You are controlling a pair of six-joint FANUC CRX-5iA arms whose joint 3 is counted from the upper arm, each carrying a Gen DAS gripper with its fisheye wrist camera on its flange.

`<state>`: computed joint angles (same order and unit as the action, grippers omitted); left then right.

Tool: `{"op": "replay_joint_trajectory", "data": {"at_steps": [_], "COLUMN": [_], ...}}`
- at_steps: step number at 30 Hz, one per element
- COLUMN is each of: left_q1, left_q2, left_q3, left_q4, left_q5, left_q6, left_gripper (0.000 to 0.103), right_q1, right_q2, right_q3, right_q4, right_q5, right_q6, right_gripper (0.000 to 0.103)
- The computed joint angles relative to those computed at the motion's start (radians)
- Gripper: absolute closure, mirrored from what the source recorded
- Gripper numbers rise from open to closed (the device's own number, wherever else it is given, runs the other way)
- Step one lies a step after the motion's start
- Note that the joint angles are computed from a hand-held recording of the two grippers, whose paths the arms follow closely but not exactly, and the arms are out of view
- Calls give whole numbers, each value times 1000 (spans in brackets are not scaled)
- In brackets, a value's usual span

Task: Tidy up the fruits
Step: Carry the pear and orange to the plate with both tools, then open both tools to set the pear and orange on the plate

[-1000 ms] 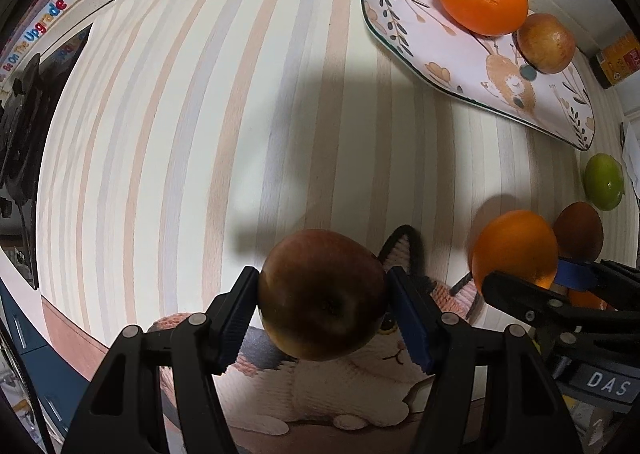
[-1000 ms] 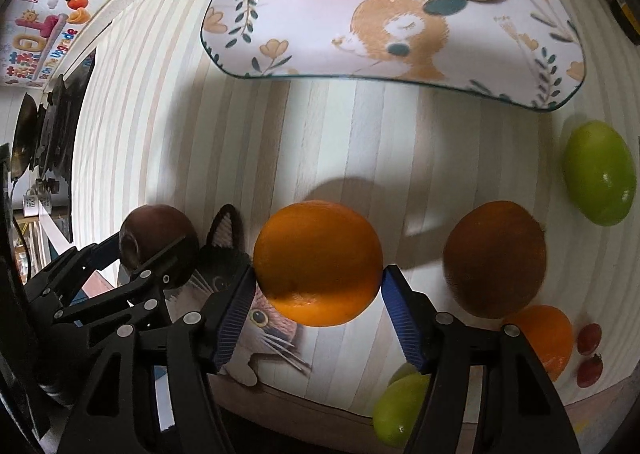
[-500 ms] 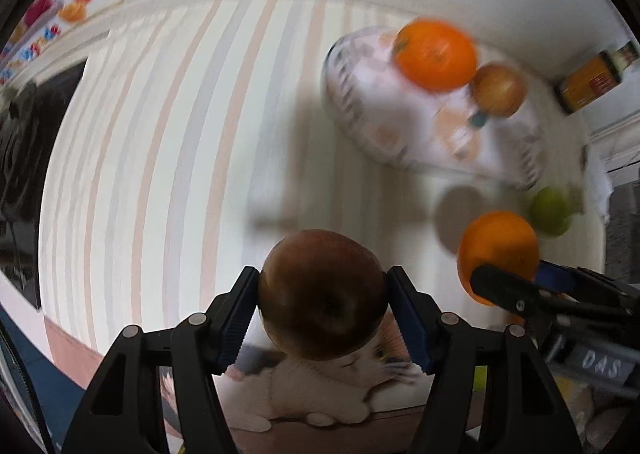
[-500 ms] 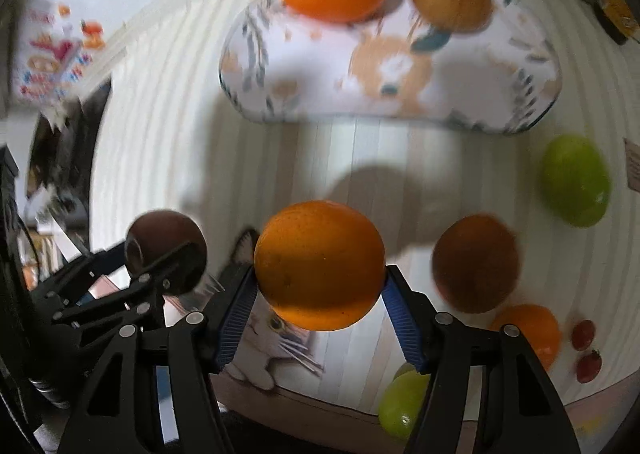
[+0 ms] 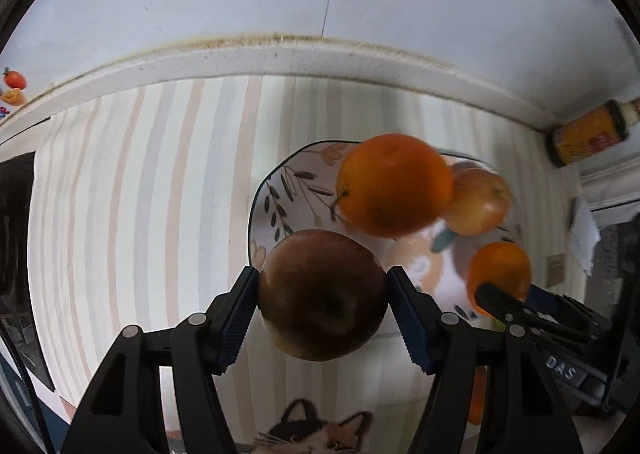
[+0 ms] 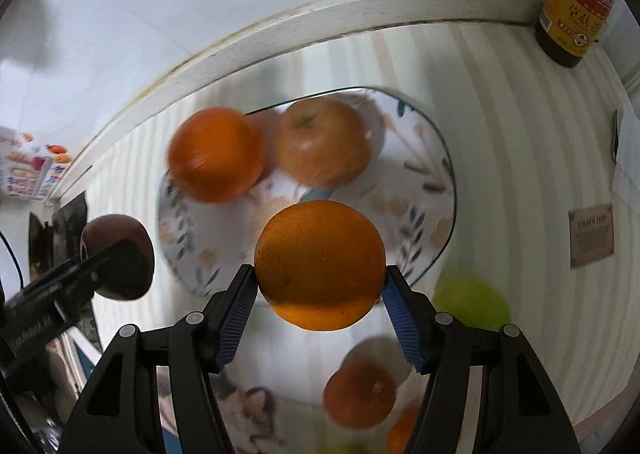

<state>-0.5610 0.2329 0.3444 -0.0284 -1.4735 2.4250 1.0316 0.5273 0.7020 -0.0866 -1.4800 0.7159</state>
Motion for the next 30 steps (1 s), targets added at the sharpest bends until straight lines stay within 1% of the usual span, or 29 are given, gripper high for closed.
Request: {"op": "replay_joint_trajectory", "data": {"at_steps": [4, 8, 12, 14, 16, 17, 19, 25, 26, 30], "left_q1": [26, 27, 24, 26, 26, 25, 22, 16, 12, -33], "left_q2": [37, 56, 68, 57, 53, 53, 58, 19, 10, -13], "left_q3": [-8, -12, -11, -28, -33, -32, -15, -7, -8, 11], "left_q4": [40, 46, 36, 41, 43, 42, 26, -9, -14, -56], "left_q5": [0, -4, -29, -12, -14, -17, -30, -51, -56, -83], "left_q6": [-27, -35, -18, -11, -6, -7, -9, 22, 30, 77], "left_gripper": [40, 40, 40, 40, 39, 27, 11, 10, 10, 10], "right_q1": [-16, -26, -33, -33, -31, -34, -33, 11, 16, 53], "right_q2": [27, 35, 33, 35, 41, 39, 48, 51, 67, 33], "right_q3": [12, 2, -5, -2, 15, 18, 45, 79, 102, 83], "right_q4": [-11, -20, -38, -35, -26, -32, -33, 53, 67, 127], "right_q5": [-20, -11, 2, 1, -14, -16, -37, -97, -106, -121], "right_q6": [16, 25, 20, 23, 25, 25, 26, 16, 14, -9], "right_gripper": [37, 36, 35, 29, 17, 15, 11, 10, 10, 10]}}
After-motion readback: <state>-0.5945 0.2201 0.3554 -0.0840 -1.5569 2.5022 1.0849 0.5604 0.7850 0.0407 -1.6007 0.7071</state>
